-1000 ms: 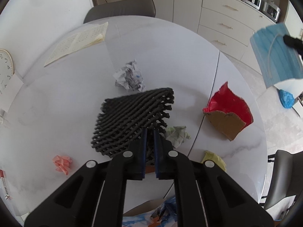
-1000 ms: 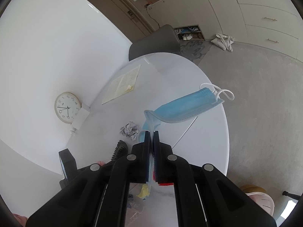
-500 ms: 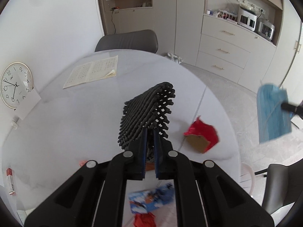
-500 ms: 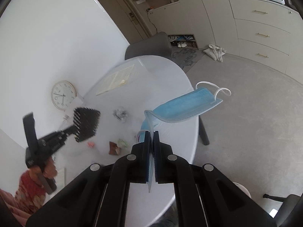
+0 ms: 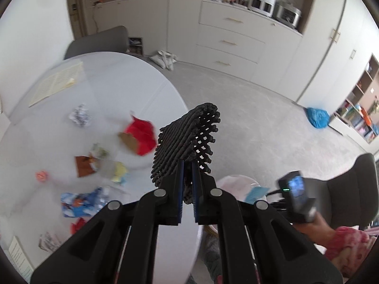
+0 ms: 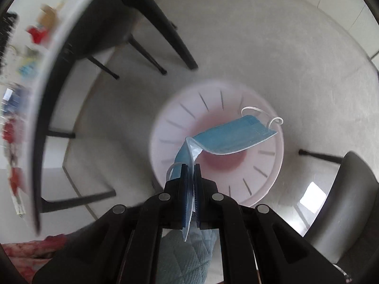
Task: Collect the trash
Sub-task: 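Carry mask and mesh pad to the wastebasket and open both tools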
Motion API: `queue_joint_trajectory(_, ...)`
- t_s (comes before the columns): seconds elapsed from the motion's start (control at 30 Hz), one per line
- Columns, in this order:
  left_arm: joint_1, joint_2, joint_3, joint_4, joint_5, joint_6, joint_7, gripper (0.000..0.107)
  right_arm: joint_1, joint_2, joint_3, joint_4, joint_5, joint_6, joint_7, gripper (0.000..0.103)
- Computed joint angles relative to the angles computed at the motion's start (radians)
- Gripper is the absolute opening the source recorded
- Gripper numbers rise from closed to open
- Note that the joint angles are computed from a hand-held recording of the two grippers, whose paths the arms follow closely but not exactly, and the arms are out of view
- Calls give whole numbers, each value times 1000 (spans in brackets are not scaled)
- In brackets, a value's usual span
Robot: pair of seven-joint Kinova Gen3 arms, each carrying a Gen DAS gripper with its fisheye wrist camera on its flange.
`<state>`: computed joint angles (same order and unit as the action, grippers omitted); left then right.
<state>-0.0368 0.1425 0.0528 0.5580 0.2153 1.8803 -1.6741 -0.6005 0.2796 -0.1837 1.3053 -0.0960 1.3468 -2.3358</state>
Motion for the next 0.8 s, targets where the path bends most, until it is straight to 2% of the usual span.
queue_joint_trajectory(0.1, 77, -19, 24, 66, -50, -22, 29, 6, 36, 23, -3, 97, -49, -69, 48, 9)
queue_joint_trajectory(0.13, 100, -22, 31, 83, -62, -27, 40, 7, 45, 35, -4, 111, -65, -78, 60, 21)
queue_joint_trajectory(0.17, 125, -28, 39, 107, -76, -34, 52, 6, 54, 46, -3, 116, -81, -83, 68, 41)
queue_joint_trajectory(0.23, 164, -32, 51, 145, -91, -42, 70, 6, 63, 44, 0, 132, -95, -90, 72, 58)
queue_joint_trajectory(0.27, 179, -40, 55, 174, -100, -54, 73, 6, 68, 39, 2, 131, -96, -88, 78, 63)
queue_joint_trajectory(0.37, 232, -45, 72, 244, -131, -74, 95, 6, 78, -3, 8, 127, -91, -69, 81, 73)
queue_joint_trajectory(0.5, 273, -50, 86, 346, -130, -116, 112, 6, 88, -114, 18, 122, -38, -15, 55, 79)
queue_joint_trajectory(0.67, 306, -29, 101, 452, -96, -157, 111, 8, 86, -198, 11, 14, 91, 103, 14, 91)
queue_joint_trajectory(0.7, 302, -22, 112, 476, -83, -166, 108, 11, 86, -205, 8, -8, 108, 120, 10, 91)
queue_joint_trajectory(0.73, 318, -16, 106, 491, -86, -173, 113, 25, 86, -208, 4, -32, 123, 137, 5, 92)
queue_joint_trajectory(0.77, 327, -12, 108, 512, -90, -184, 121, 46, 86, -211, 1, -51, 133, 148, 3, 92)
queue_joint_trajectory(0.8, 333, -12, 109, 534, -90, -200, 126, 54, 86, -213, -1, -64, 142, 153, 1, 92)
